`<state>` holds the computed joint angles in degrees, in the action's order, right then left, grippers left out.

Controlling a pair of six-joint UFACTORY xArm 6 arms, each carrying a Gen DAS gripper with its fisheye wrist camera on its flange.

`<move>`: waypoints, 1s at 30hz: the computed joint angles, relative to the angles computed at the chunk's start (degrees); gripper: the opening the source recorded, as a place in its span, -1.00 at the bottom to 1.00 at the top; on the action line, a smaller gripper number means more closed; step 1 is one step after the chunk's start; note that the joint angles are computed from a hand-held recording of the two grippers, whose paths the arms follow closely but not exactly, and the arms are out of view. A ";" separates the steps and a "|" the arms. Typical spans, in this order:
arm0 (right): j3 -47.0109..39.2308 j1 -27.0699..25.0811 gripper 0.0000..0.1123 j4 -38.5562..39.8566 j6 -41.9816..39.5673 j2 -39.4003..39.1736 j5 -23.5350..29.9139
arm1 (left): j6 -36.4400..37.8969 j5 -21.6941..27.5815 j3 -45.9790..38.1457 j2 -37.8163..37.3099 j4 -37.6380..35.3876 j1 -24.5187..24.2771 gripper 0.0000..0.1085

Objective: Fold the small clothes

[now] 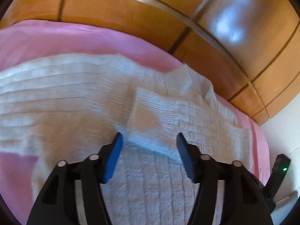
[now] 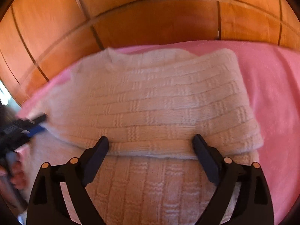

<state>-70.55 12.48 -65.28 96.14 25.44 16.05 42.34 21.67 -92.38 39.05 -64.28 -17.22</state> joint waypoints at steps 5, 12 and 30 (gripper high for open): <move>-2.05 2.13 0.80 6.28 -7.70 1.27 6.06 | 7.77 -2.60 7.58 -6.29 -12.41 3.55 0.40; -1.20 3.02 0.80 3.34 -5.32 0.59 7.95 | 9.94 -1.23 15.99 -11.92 -22.40 14.44 0.40; -4.89 4.10 0.80 4.39 -6.62 3.20 10.70 | -0.96 0.11 10.91 -6.54 -27.81 34.65 0.57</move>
<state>-75.44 16.58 -60.89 89.53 28.64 26.75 41.38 21.78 -81.46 32.50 -92.09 17.43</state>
